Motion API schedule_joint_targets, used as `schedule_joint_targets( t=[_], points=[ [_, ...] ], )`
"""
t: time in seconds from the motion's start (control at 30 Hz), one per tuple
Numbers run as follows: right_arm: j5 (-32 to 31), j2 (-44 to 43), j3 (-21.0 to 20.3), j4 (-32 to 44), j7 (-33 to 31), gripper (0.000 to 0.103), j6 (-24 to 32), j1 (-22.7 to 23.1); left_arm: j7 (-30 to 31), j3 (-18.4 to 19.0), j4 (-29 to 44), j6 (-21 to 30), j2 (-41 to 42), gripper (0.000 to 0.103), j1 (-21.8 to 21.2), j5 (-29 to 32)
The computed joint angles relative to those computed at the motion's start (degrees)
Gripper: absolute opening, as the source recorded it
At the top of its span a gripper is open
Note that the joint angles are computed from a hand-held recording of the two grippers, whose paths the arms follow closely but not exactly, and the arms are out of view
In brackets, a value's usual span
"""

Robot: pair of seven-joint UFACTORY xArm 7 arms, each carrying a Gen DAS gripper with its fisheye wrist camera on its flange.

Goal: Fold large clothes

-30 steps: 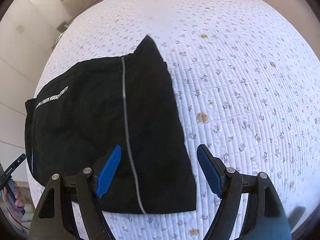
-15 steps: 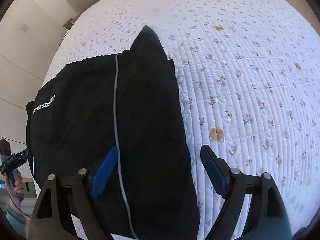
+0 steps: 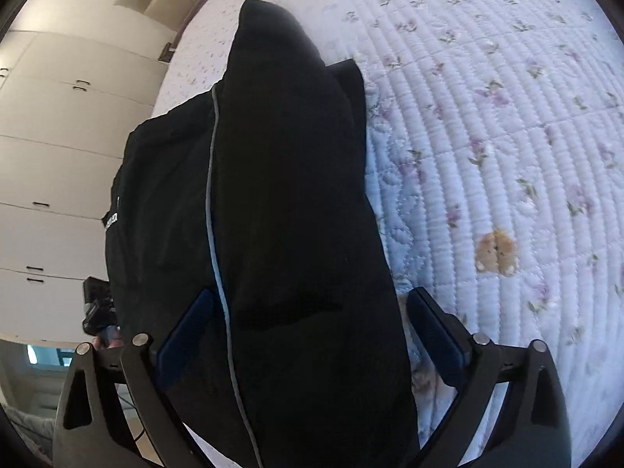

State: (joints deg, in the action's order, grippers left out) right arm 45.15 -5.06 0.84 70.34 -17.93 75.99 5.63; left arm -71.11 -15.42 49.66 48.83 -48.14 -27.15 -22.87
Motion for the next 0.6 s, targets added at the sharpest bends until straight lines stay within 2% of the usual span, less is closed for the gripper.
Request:
schedule_joint_targets(
  t=[0.23, 0.27, 0.33, 0.43, 0.5, 0.53, 0.6],
  points=[
    [4.54, 0.42, 0.45, -0.59, -3.96, 0.100, 0.64, 0.55, 3.34, 1.47, -4.04, -9.94, 1.36, 0.076, -2.56, -3.20],
    [6.04, 0.81, 0.44, -0.50, -4.46, 0.092, 0.95, 0.71, 3.61, 1.57, -4.22, -10.99, 1.72, 0.076, -2.76, -3.29],
    [7.37, 1.72, 0.95, 0.01, -4.73, 0.086, 0.76, 1.14, 3.94, 1.35, -3.56, -12.03, 3.01, 0.074, -2.87, -2.78],
    [8.03, 1.14, 1.54, -0.69, -5.36, 0.074, -0.66, 1.70, 4.16, 0.09, 0.10, -8.21, 4.79, 0.052, -1.55, 1.14],
    [8.94, -0.25, 1.37, -1.91, -5.71, 0.059, -1.29, 1.81, 4.55, -1.01, 2.69, -6.73, 5.70, 0.038, -0.74, 3.50],
    [8.91, -1.54, 1.25, -3.08, -6.11, 0.052, -1.82, 1.89, 4.57, -1.32, 3.52, -6.49, 5.91, 0.036, -0.40, 4.19],
    [8.71, -3.31, 1.22, -3.85, -5.72, 0.046, -2.83, 2.41, 4.20, -2.20, 5.85, -6.24, 6.99, 0.033, 0.52, 5.59]
  ],
)
